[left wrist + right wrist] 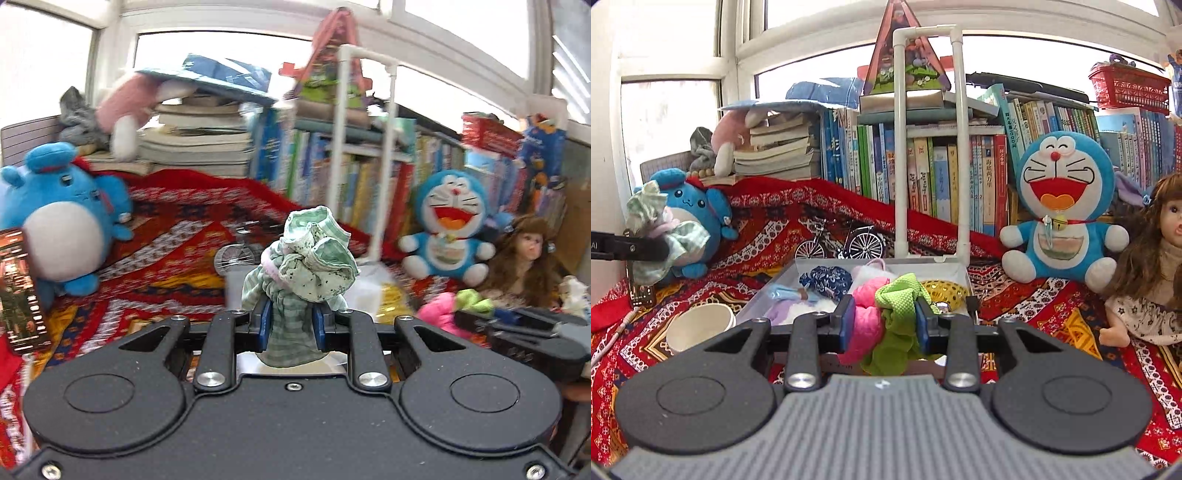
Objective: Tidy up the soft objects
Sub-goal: 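Lift and carry both scrunchie bundles with both tools to the tray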
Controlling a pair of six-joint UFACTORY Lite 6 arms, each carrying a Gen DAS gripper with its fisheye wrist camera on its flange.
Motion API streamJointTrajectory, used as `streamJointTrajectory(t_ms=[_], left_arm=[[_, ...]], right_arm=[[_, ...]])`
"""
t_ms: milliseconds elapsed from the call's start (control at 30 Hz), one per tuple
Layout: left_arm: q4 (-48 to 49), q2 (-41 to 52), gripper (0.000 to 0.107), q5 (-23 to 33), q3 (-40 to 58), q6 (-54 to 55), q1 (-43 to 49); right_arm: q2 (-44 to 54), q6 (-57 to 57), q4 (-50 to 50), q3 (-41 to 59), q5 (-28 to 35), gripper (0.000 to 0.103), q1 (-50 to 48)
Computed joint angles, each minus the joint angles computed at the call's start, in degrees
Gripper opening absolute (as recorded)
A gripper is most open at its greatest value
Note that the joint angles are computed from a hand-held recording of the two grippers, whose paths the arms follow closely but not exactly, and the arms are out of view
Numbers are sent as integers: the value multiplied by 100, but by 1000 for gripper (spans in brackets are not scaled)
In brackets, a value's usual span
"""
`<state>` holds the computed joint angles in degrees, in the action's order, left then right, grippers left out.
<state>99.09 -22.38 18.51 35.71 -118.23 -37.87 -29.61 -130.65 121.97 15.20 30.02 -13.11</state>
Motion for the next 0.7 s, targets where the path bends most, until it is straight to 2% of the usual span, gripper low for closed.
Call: streamJointTrajectory(t_ms=[167,467,700], left_arm=[[8,869,21,573,729,-396,-902],[-294,2844,21,1583,2145,-656,-1775],[-677,4141,21,1652,3176,-587,-1819]], right_arm=[[337,436,-485,267,308,38,-457],[1401,911,-1102,879,1056,38,-1335],[2408,592,-805,1339,1299,39,-1343]])
